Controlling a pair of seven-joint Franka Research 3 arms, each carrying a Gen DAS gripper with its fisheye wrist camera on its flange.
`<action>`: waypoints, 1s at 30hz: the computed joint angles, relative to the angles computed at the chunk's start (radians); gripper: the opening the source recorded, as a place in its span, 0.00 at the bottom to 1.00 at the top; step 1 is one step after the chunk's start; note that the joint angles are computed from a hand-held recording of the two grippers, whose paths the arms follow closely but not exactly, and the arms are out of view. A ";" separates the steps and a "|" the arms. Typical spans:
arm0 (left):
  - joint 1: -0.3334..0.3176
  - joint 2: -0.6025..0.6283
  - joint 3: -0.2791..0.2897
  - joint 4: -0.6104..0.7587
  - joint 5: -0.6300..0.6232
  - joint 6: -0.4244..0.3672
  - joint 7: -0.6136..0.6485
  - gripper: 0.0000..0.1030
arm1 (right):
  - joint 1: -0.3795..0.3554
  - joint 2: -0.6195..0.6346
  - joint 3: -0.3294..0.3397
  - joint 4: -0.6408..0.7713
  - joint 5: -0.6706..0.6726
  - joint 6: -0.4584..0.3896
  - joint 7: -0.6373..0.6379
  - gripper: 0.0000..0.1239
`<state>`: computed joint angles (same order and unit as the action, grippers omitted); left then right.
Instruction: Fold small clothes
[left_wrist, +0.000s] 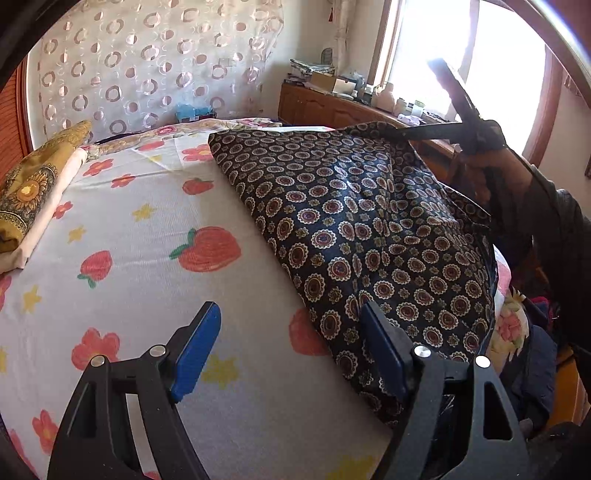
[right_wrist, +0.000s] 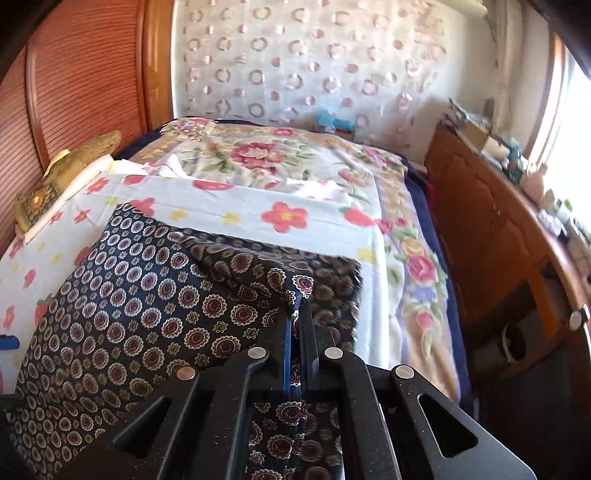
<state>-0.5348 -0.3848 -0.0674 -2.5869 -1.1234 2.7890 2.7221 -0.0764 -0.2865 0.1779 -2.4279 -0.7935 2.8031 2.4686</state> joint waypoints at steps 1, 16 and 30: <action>-0.001 -0.001 0.001 0.000 -0.003 -0.001 0.003 0.76 | -0.001 0.007 0.004 0.010 -0.011 -0.011 0.015 0.02; -0.001 0.011 -0.013 0.013 -0.056 0.032 0.043 0.76 | 0.021 -0.200 0.071 -0.237 0.132 0.034 -0.007 0.30; -0.008 0.021 -0.022 0.017 -0.048 0.044 0.038 0.76 | -0.051 -0.364 0.212 -0.444 0.345 0.145 -0.109 0.12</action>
<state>-0.5429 -0.3642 -0.0891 -2.5694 -1.1716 2.8328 2.7599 -0.1277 -0.6502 0.3902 -2.8717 -0.4480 2.9481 2.3601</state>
